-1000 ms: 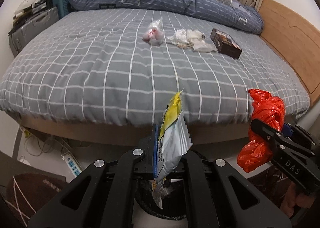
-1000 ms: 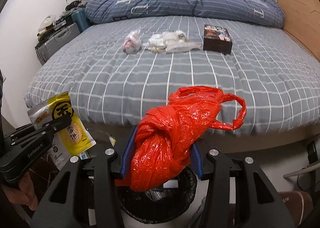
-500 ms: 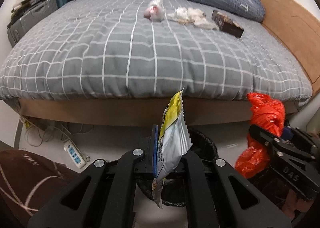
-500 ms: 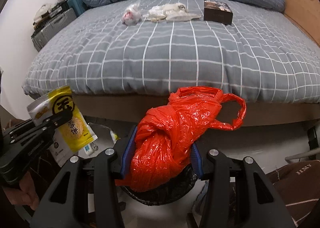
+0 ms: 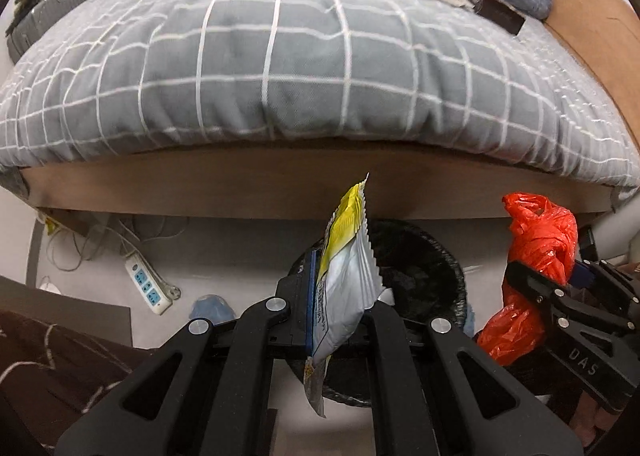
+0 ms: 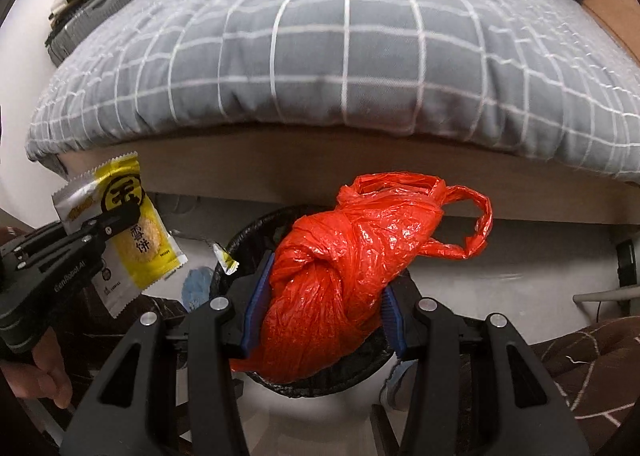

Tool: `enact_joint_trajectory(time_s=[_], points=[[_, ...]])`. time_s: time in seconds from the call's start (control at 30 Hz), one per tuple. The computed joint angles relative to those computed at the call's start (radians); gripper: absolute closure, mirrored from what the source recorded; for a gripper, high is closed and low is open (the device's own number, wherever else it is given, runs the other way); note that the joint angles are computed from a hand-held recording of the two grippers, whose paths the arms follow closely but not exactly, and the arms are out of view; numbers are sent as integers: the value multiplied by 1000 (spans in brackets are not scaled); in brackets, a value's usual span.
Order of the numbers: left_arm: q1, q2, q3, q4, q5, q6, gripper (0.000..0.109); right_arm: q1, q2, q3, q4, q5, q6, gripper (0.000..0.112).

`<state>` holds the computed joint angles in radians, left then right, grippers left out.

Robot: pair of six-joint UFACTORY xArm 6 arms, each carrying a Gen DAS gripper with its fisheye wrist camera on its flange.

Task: Collect trash
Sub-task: 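Lower both tools over the bin and open the right tool to drop the red bag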

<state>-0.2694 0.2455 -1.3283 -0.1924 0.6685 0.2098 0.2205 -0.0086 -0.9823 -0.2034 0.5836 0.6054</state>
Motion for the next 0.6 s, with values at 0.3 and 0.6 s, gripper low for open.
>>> enact_joint_trajectory(time_s=[0.3, 0.6], points=[[46, 34, 1, 39, -1, -24, 105, 18, 123, -62, 67, -8, -53, 66], [67, 37, 11, 55, -11, -35, 105, 31, 196, -108, 148, -25, -133, 59]])
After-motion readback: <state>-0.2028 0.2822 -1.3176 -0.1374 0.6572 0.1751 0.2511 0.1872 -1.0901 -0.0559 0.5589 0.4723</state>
